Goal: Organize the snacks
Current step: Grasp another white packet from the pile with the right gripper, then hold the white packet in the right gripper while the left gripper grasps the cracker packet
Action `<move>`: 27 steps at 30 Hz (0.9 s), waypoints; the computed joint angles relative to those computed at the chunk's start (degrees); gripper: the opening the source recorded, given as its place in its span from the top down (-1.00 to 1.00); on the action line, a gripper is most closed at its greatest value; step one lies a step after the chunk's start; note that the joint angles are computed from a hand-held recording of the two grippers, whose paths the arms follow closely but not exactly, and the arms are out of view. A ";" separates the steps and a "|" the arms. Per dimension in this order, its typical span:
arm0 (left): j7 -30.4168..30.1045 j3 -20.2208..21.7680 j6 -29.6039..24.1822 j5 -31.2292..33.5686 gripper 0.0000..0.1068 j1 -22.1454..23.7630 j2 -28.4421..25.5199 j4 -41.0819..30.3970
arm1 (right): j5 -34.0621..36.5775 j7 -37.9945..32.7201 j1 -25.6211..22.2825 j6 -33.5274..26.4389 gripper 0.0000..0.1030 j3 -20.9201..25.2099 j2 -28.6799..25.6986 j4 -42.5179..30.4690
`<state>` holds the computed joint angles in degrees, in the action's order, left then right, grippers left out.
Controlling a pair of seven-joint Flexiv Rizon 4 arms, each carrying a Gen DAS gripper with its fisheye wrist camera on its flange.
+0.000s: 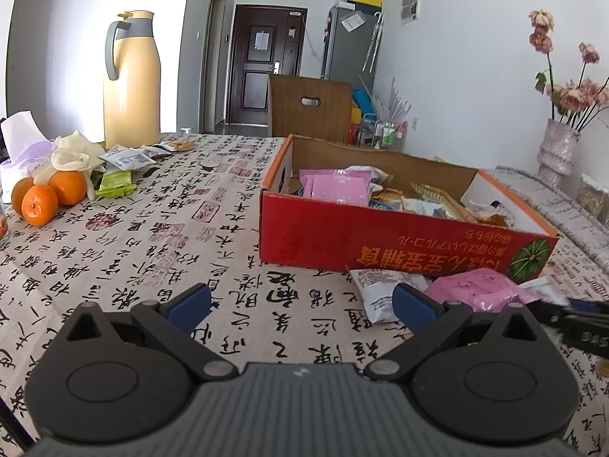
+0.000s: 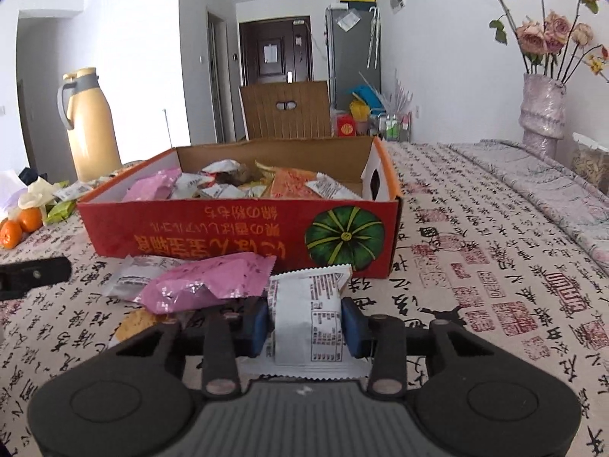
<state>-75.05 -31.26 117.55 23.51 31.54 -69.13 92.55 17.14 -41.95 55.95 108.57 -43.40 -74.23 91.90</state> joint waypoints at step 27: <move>5.67 7.56 -8.39 -16.60 -0.93 -14.65 7.33 5.05 | 13.87 -8.32 1.04 8.21 0.24 2.92 -0.29 2.24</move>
<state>-69.38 -23.70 109.17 6.91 16.88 -61.81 97.60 31.02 -50.27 56.99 116.78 -40.48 -74.52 94.13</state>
